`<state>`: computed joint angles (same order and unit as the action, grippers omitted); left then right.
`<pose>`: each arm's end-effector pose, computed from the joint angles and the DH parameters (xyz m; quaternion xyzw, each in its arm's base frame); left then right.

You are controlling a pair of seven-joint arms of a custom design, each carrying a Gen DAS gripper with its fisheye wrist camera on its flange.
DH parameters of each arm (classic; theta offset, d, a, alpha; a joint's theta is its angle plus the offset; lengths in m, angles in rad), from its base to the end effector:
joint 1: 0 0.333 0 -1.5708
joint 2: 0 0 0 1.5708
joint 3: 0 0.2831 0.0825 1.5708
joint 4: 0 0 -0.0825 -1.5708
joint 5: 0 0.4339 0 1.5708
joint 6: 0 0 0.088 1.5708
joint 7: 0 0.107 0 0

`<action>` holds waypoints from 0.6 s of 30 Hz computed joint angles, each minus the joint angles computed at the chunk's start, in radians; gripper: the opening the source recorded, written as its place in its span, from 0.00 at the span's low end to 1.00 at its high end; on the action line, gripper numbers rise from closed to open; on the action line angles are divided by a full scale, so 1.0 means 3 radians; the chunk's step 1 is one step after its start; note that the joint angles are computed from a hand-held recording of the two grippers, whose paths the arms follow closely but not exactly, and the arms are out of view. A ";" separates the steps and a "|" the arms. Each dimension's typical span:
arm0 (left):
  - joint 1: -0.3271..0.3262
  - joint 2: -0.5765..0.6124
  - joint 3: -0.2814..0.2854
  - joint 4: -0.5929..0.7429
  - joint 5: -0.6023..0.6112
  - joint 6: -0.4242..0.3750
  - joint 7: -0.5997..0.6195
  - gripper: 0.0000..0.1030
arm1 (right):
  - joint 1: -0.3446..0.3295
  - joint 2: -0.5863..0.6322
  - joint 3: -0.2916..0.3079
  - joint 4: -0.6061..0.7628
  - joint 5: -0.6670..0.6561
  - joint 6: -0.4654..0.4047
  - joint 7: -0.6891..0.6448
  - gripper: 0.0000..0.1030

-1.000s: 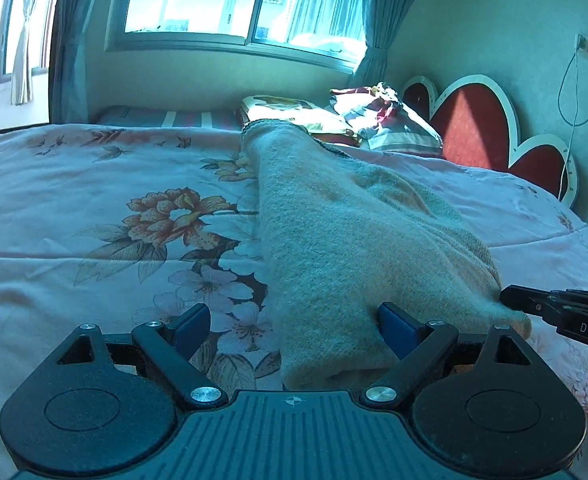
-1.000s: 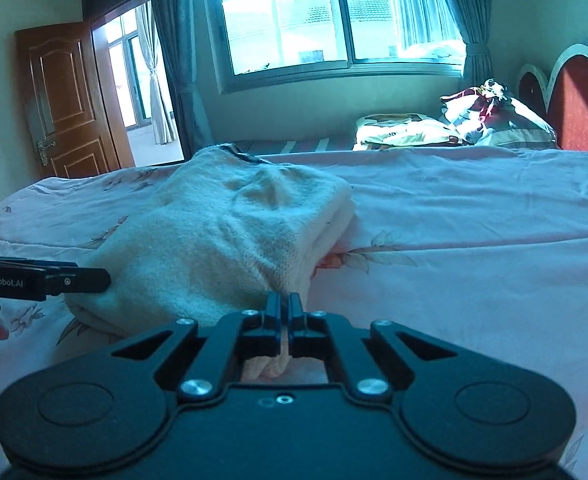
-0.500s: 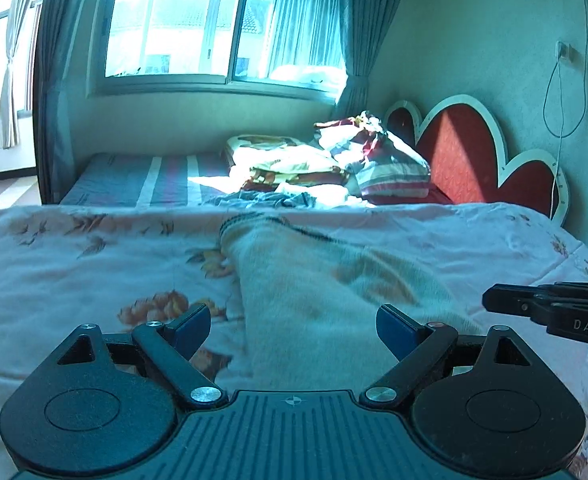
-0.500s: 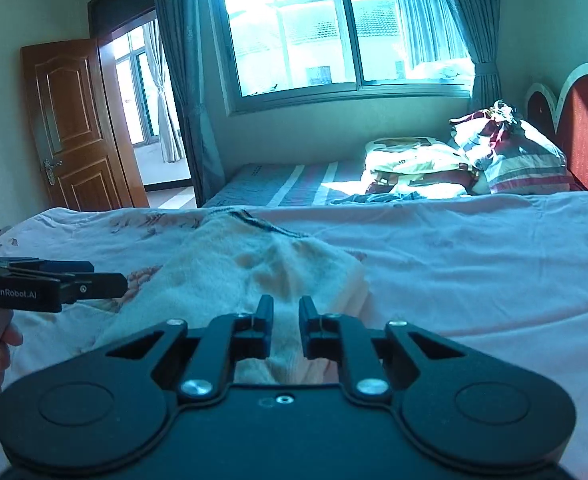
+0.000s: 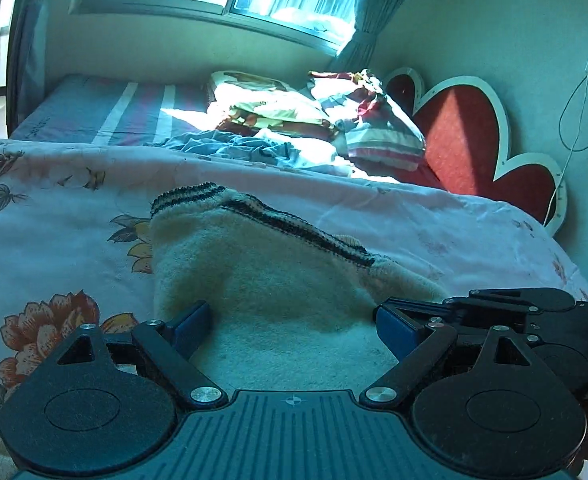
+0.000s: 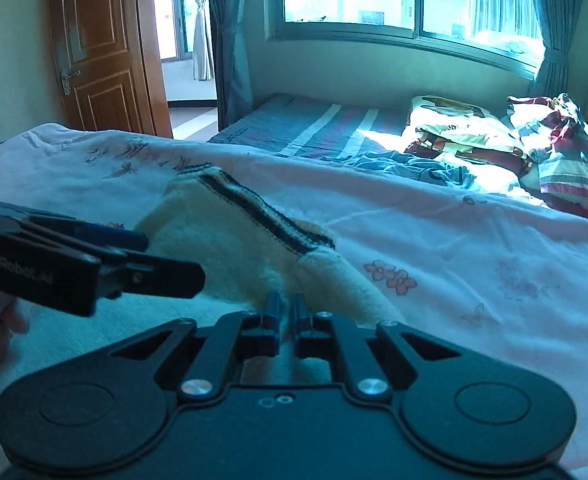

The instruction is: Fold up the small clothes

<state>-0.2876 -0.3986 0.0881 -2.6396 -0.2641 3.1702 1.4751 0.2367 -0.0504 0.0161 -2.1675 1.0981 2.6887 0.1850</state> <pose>0.4890 -0.0749 0.4235 -0.6851 0.5751 -0.3974 0.2047 0.5925 0.1234 0.4076 -0.8312 0.3578 -0.1587 0.3949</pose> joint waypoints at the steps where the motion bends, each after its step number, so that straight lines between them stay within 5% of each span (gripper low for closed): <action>1: 0.0002 -0.0013 0.0001 -0.0014 0.0019 0.0006 0.0019 0.87 | -0.0005 -0.0013 -0.0010 -0.0014 0.0077 -0.0019 -0.0021 0.06; 4: 0.0555 -0.0145 -0.0538 -0.0113 0.0363 -0.0018 -0.0261 0.88 | 0.0007 -0.0140 -0.0024 -0.0117 0.0338 0.0063 -0.0139 0.19; 6: 0.0694 -0.0251 -0.0687 -0.0163 0.0413 -0.0074 -0.0225 0.88 | 0.0029 -0.0311 -0.0092 -0.0235 0.0625 -0.0046 -0.0393 0.16; 9: 0.1094 -0.0277 -0.1087 -0.0114 0.0725 -0.0263 -0.0447 0.88 | 0.0029 -0.0320 -0.0062 -0.0292 0.0187 -0.0014 -0.0143 0.14; 18: 0.0967 -0.0666 -0.0907 -0.0343 0.0993 -0.0468 -0.0582 0.88 | 0.0124 -0.0583 -0.0213 -0.0459 0.0467 0.0139 -0.0081 0.22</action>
<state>0.0025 -0.5984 -0.1839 -2.7424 0.0338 3.0299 1.3006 0.2738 -0.2255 -0.0478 -2.3053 1.2382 2.7303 0.1608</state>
